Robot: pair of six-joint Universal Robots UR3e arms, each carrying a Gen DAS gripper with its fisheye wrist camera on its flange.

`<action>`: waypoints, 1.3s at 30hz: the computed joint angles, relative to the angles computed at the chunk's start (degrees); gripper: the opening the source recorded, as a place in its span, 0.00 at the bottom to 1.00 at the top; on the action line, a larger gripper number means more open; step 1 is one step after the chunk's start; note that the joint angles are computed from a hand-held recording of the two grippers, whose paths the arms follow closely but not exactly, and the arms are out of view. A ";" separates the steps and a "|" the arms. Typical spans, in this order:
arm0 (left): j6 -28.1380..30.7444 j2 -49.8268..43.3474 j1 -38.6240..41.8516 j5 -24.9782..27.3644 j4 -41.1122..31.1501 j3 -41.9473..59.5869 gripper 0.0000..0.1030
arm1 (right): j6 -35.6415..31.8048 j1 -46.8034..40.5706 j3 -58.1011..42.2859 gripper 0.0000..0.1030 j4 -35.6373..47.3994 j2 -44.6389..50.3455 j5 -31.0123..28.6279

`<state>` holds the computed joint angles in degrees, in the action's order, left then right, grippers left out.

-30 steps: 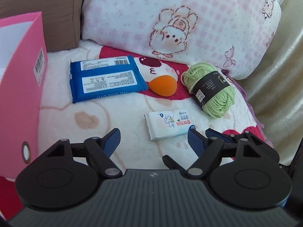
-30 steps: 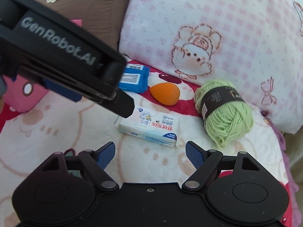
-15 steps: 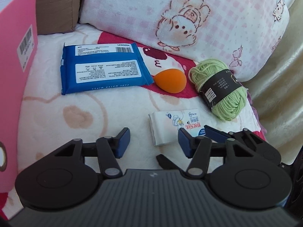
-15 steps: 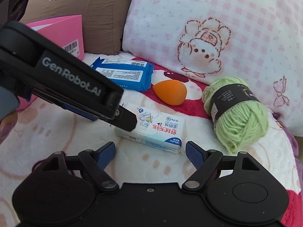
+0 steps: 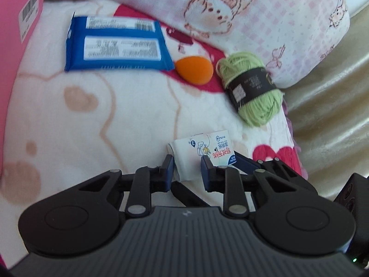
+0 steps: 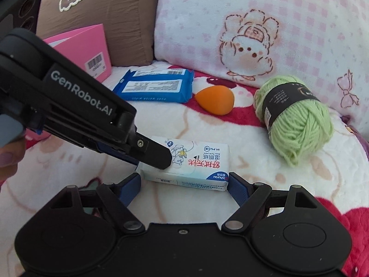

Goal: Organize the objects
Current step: 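Close the left tool on the white tissue pack's end and lift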

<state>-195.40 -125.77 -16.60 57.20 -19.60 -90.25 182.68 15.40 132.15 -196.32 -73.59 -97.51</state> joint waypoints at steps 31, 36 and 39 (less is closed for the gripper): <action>-0.75 7.13 -3.49 5.61 -1.02 -6.41 0.23 | 5.68 5.65 1.53 0.80 2.78 -2.63 -5.92; 1.49 9.01 -3.41 5.76 -4.72 -6.02 0.24 | 7.71 8.80 0.18 0.80 4.57 -2.77 -9.47; 2.38 9.81 -3.77 6.19 -5.39 -6.26 0.25 | 9.33 9.71 -0.24 0.80 6.72 -3.93 -10.30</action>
